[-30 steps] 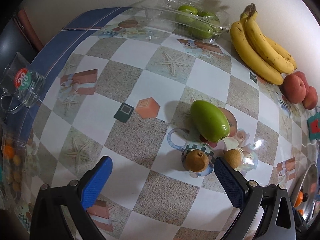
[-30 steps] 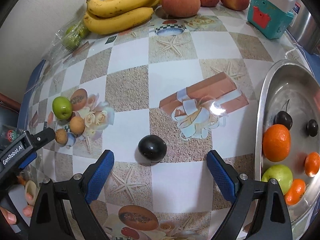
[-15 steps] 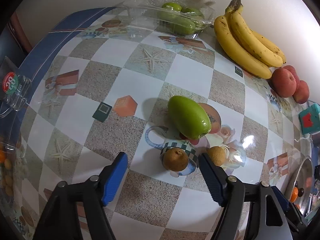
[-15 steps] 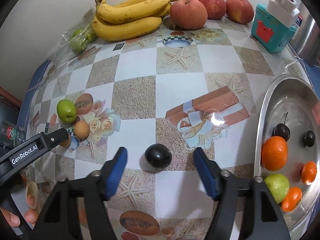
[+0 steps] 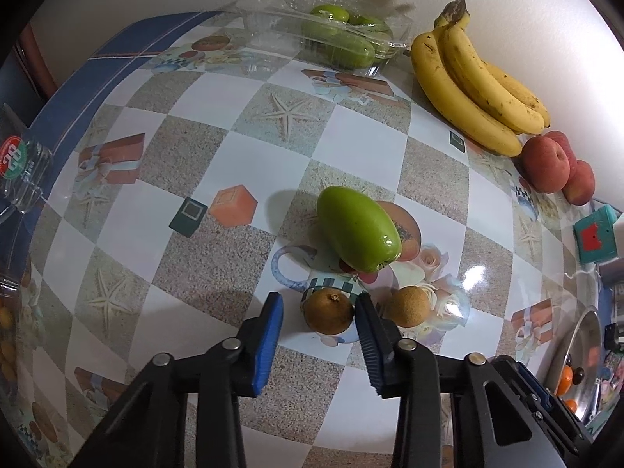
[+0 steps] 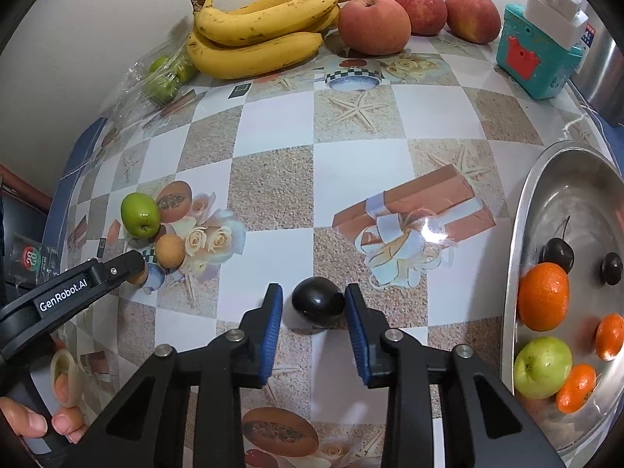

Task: Organize fruits
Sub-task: 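Close the left gripper on the brown kiwi while the right gripper holds the plum, then carry the kiwi and the plum over the steel bowl with both grippers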

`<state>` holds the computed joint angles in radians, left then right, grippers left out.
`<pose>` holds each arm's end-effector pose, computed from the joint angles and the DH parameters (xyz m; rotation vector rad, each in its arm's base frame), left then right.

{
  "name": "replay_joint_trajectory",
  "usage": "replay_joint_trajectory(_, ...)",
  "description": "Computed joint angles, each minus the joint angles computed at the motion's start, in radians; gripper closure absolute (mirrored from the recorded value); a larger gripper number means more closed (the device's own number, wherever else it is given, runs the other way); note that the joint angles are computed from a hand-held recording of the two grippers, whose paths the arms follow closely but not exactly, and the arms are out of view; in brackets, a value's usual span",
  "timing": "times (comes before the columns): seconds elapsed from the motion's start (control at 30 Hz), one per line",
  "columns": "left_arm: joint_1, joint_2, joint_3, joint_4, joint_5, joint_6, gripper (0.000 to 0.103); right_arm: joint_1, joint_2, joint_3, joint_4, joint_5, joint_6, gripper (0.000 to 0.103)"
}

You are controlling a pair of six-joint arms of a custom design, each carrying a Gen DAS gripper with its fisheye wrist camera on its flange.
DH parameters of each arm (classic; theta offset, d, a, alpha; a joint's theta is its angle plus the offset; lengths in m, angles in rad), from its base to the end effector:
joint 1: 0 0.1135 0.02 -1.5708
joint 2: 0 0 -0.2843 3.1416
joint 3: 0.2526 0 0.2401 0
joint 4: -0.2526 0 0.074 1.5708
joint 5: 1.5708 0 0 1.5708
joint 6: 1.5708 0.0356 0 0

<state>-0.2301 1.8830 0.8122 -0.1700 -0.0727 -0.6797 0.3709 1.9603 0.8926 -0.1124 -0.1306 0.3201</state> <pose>0.2994 -0.0675 0.1052 -0.6433 2.7368 -0.1139 0.3098 0.1255 0.1007 -0.1072 2.7940 0.3594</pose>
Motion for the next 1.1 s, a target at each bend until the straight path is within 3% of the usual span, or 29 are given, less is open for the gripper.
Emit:
replay_joint_trajectory(0.2, -0.002, -0.010, -0.003, 0.003, 0.004, 0.000, 0.075, -0.015, -0.011, -0.014, 0.007, -0.021, 0.003, 0.075)
replay_joint_trajectory(0.43, -0.007, -0.028, 0.003, -0.016, 0.003, 0.009, 0.075, -0.021, -0.036, -0.021, 0.002, -0.047, 0.010, 0.075)
replay_joint_trajectory(1.1, -0.077, -0.260, 0.025, -0.096, -0.042, -0.008, 0.075, -0.055, -0.214, -0.055, -0.068, -0.002, 0.001, 0.075)
